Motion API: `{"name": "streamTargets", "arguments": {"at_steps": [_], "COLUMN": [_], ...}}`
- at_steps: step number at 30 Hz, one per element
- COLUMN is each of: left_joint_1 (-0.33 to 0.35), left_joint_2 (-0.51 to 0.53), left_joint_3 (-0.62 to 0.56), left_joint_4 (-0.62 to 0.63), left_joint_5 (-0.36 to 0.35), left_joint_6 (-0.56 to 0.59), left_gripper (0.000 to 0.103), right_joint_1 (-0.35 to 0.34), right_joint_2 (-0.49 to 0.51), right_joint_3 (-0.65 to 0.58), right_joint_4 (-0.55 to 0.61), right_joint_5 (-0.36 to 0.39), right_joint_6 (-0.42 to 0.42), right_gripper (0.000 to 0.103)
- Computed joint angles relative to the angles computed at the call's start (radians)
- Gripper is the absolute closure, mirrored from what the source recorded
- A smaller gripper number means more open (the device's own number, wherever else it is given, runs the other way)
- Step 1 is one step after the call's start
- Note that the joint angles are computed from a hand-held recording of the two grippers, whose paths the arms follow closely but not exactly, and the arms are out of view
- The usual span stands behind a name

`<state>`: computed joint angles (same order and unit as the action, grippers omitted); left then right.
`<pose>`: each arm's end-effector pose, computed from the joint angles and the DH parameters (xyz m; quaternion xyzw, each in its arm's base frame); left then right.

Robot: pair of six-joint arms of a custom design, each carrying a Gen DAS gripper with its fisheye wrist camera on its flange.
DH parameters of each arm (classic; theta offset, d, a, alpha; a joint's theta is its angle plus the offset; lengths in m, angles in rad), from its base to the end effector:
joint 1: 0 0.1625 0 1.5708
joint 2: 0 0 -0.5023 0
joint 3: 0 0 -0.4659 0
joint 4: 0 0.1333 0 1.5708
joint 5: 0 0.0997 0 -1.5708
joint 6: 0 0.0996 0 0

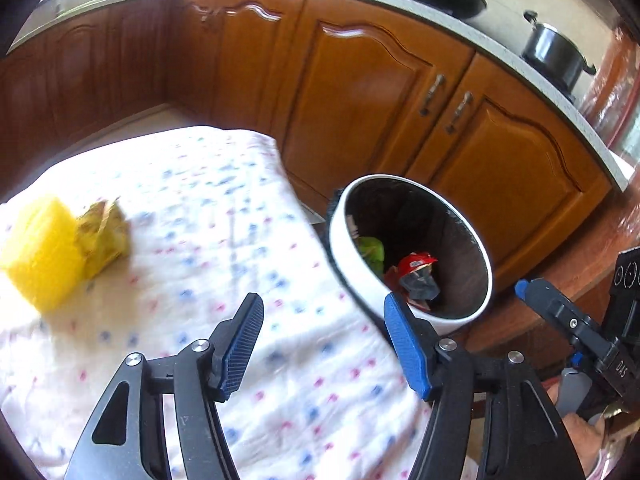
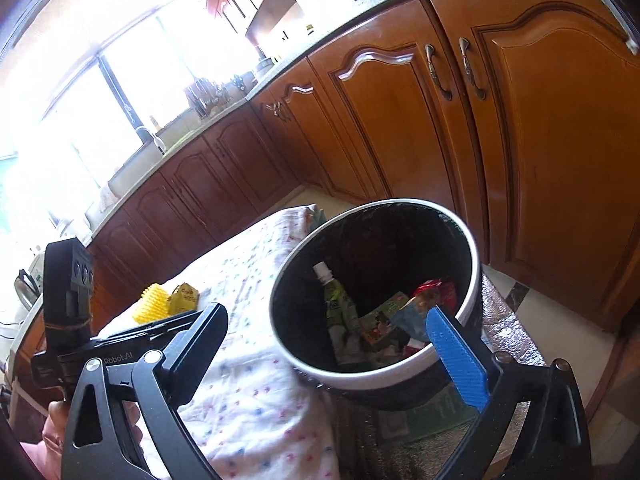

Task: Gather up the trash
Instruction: 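Move both tools back toward the yellow foam net and wrapper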

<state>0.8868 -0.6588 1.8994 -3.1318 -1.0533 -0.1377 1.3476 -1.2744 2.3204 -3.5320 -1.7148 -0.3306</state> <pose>-0.2819 -0.6348 -0.0215 0.2181 0.9300 -0.2423 0.1700 0.0012 -0.5325 0.2586 0.0163 -0.8952 0.4062 0.1825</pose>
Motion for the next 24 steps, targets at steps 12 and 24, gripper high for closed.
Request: {"name": "streamTargets", "arguments": {"at_steps": [12, 24], "left_joint_1": [-0.028, -0.005], "left_joint_2": [-0.156, -0.298], "left_joint_3": [0.249, 0.373], "left_joint_4": [-0.149, -0.129], "left_joint_5": [0.085, 0.166], "left_joint_6": [-0.113, -0.225], "left_gripper": [0.041, 0.040], "right_joint_1": [0.067, 0.152], "right_joint_2": [0.079, 0.204], "right_joint_3": [0.063, 0.024], "right_joint_4": [-0.088, -0.028], "right_joint_5": [0.009, -0.030], "right_joint_6": [0.038, 0.024], "right_gripper": [0.002, 0.002]}}
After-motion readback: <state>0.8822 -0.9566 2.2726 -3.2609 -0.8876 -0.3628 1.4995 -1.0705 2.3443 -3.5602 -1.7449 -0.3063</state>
